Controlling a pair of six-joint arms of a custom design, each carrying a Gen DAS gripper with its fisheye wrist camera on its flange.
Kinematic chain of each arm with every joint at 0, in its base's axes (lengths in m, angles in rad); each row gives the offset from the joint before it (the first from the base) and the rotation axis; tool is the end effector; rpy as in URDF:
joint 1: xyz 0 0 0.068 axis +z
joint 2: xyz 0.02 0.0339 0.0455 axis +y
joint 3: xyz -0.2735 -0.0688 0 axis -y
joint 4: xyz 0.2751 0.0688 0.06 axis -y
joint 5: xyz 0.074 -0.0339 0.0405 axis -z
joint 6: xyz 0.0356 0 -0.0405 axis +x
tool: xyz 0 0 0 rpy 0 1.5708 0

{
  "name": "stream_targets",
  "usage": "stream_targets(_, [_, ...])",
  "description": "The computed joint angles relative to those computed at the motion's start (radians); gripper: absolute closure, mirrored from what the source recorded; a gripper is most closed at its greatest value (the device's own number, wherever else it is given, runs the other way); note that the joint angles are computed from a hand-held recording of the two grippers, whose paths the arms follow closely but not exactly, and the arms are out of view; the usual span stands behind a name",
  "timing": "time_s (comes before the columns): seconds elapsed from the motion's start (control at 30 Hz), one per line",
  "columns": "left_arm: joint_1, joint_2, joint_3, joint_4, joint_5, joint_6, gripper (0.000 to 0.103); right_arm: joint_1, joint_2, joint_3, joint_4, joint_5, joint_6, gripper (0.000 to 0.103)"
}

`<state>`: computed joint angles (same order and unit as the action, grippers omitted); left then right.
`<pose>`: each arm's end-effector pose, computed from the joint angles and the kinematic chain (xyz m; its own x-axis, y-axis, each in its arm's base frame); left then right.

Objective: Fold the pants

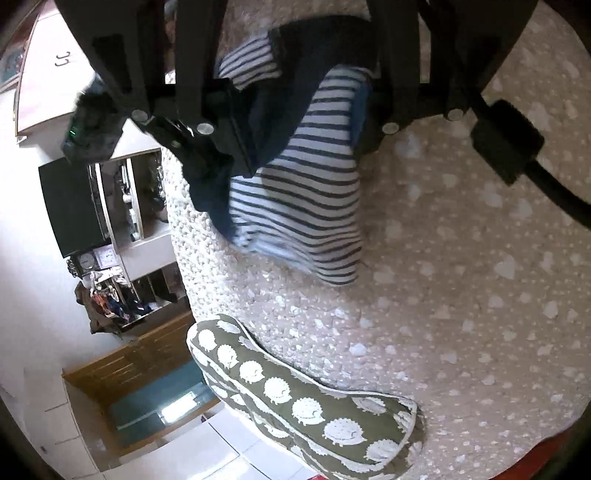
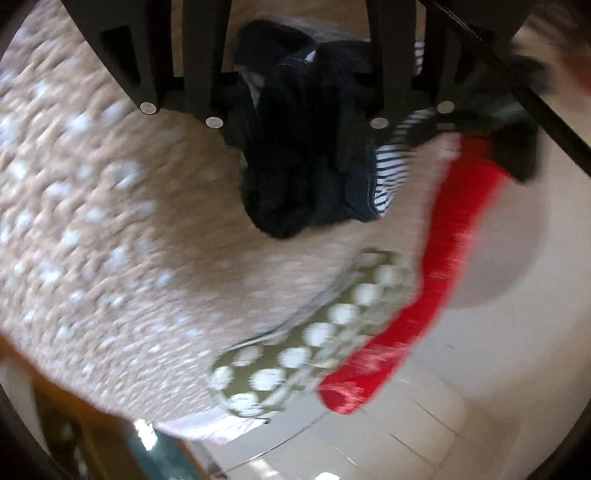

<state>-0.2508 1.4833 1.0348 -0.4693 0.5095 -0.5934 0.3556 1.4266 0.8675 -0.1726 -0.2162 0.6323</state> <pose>0.3191 -0.0997 0.2373 -0.9196 -0.2683 -0.2871 -0.0126 0.7504 -0.6609 0.3036 0.1209 0.2164 -0.7946 0.3206 -0.5155 -0.0248 0.8312 0.5553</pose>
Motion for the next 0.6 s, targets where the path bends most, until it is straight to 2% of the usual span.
stream_targets(0.03, [0.011,-0.027,-0.017,-0.001,0.007,0.009,0.059,0.001,0.007,0.007,-0.02,0.016,-0.016,0.052])
stream_targets(0.1, [0.037,-0.098,-0.054,-0.035,-0.004,0.036,0.056,-0.004,-0.028,-0.004,-0.042,0.022,-0.039,0.052])
stream_targets(0.2, [0.043,-0.186,-0.092,-0.08,-0.073,0.055,0.056,0.052,-0.148,-0.007,-0.119,0.17,-0.09,0.052])
stream_targets(0.33, [-0.006,-0.334,-0.152,-0.14,-0.249,0.067,0.056,0.158,-0.231,0.002,-0.148,0.193,-0.125,0.053])
stream_targets(0.4, [-0.035,-0.417,-0.18,-0.178,-0.324,0.065,0.055,0.222,-0.2,0.014,-0.146,0.216,-0.14,0.053])
stream_targets(0.47, [-0.096,-0.52,-0.202,-0.229,-0.448,0.059,0.053,0.278,-0.128,0.03,-0.148,0.267,-0.125,0.053])
stream_targets(0.6, [-0.232,-0.637,-0.194,-0.312,-0.682,0.048,0.038,0.312,-0.04,0.0,-0.145,0.31,-0.078,0.053])
